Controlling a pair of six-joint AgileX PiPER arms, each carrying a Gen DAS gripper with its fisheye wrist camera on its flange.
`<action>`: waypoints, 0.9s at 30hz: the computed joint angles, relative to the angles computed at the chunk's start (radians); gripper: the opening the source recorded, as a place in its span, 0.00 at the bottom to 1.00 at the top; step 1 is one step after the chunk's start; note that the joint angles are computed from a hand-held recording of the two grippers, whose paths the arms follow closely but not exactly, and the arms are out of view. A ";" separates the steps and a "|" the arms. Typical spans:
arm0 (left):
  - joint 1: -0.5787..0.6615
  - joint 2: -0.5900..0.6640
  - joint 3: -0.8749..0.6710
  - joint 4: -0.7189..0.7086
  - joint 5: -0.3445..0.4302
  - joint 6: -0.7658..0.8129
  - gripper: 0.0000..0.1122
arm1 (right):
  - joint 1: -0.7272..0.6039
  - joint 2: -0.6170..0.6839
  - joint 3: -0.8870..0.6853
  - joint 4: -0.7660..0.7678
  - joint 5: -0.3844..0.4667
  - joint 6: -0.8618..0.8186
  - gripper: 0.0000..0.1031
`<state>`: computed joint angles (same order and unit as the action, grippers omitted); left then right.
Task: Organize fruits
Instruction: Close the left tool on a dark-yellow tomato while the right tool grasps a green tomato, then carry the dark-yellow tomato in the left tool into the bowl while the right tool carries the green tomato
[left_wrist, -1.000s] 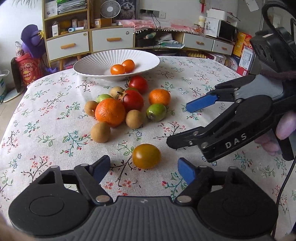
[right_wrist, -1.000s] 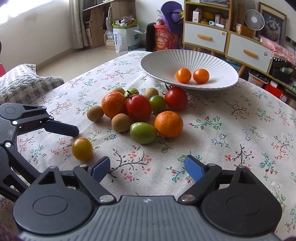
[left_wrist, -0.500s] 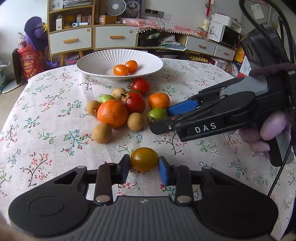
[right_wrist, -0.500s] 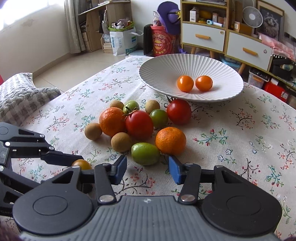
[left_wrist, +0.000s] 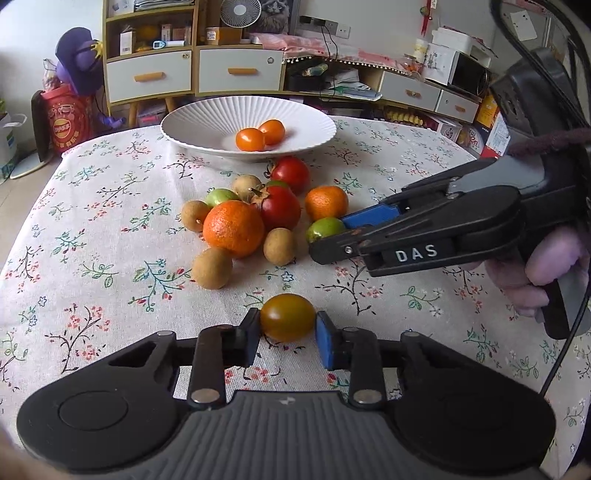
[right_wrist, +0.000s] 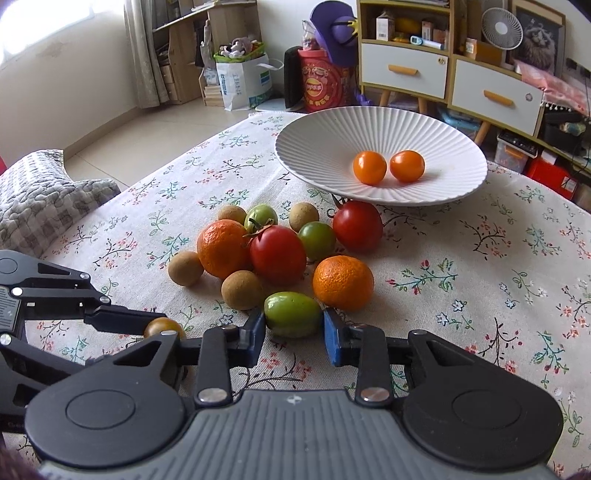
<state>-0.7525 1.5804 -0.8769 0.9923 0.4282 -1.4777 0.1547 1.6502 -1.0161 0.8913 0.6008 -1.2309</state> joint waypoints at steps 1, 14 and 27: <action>0.003 0.000 -0.001 -0.006 -0.001 0.003 0.26 | -0.003 -0.001 -0.001 -0.001 0.003 0.001 0.29; 0.007 -0.002 -0.064 -0.033 0.054 0.030 0.26 | -0.044 -0.047 -0.006 0.017 0.046 -0.002 0.29; 0.014 0.029 -0.162 0.000 0.111 0.008 0.26 | -0.079 -0.052 -0.072 0.055 0.040 0.039 0.29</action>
